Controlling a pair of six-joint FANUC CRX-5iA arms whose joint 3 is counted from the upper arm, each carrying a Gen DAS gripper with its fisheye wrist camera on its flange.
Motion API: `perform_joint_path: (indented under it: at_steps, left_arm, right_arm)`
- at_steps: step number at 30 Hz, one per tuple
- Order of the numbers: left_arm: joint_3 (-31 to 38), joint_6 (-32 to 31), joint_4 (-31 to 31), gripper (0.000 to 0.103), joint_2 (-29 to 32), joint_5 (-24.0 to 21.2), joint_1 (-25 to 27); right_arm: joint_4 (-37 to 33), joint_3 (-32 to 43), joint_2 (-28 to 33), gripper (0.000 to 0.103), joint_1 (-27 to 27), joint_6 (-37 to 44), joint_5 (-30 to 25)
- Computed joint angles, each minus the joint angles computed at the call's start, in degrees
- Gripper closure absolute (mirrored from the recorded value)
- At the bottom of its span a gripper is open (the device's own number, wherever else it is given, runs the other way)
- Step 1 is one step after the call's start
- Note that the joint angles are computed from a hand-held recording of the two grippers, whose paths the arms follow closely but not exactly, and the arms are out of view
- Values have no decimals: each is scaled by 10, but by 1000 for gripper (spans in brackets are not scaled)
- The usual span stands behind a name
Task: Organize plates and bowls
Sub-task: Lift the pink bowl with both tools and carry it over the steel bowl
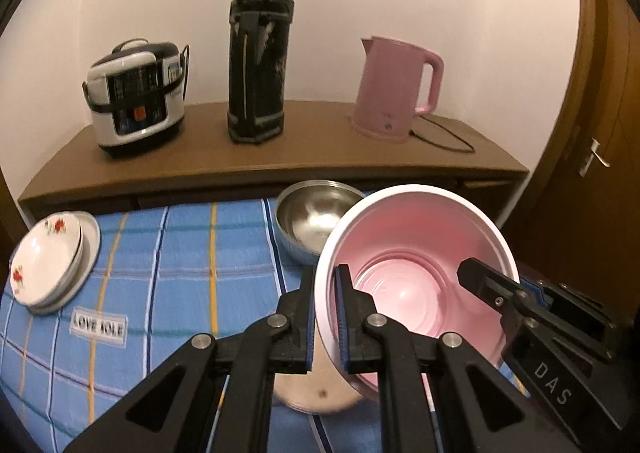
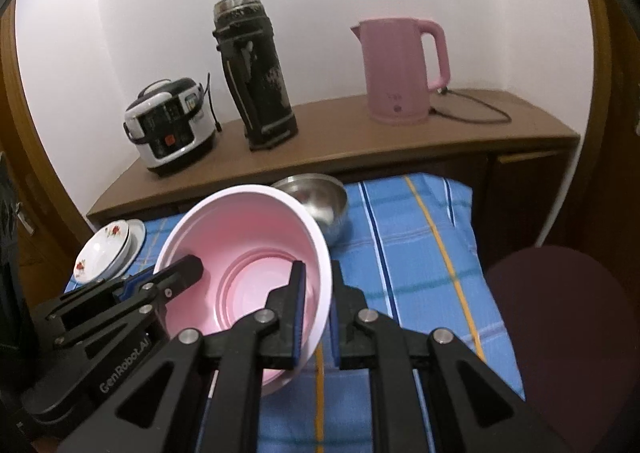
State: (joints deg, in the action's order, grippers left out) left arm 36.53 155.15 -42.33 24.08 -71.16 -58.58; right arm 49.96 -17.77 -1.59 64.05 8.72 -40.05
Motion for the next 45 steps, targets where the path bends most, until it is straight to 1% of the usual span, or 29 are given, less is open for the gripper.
perform_joint_path:
  at_steps: [9,13,16,18,25,29,31,45]
  left_arm:
    - [32,-35,15,92,20,11,47]
    - [36,-53,41,92,29,28,72]
    - [41,-65,63,92,37,36,91]
    - [48,-71,66,91,44,34,96]
    - [61,-99,103,91,65,42,124]
    - [71,-114,122,91,78,40,135]
    - [79,-120,127,90,85,36,136]
    - [109,-148,157,90,115,23,152]
  right_arm:
    - [-28,80,67,93,-38,47,14]
    - [-51,112,94,93,-53,68,15]
    - [-69,134,113,93,-61,83,12]
    - [-85,148,124,93,-66,97,11]
    - [-130,201,166,93,-79,147,-9]
    - [-156,222,182,93,-83,172,-23]
    - [-152,225,187,93,-83,171,-29]
    - [-188,259,213,92,-90,213,-58]
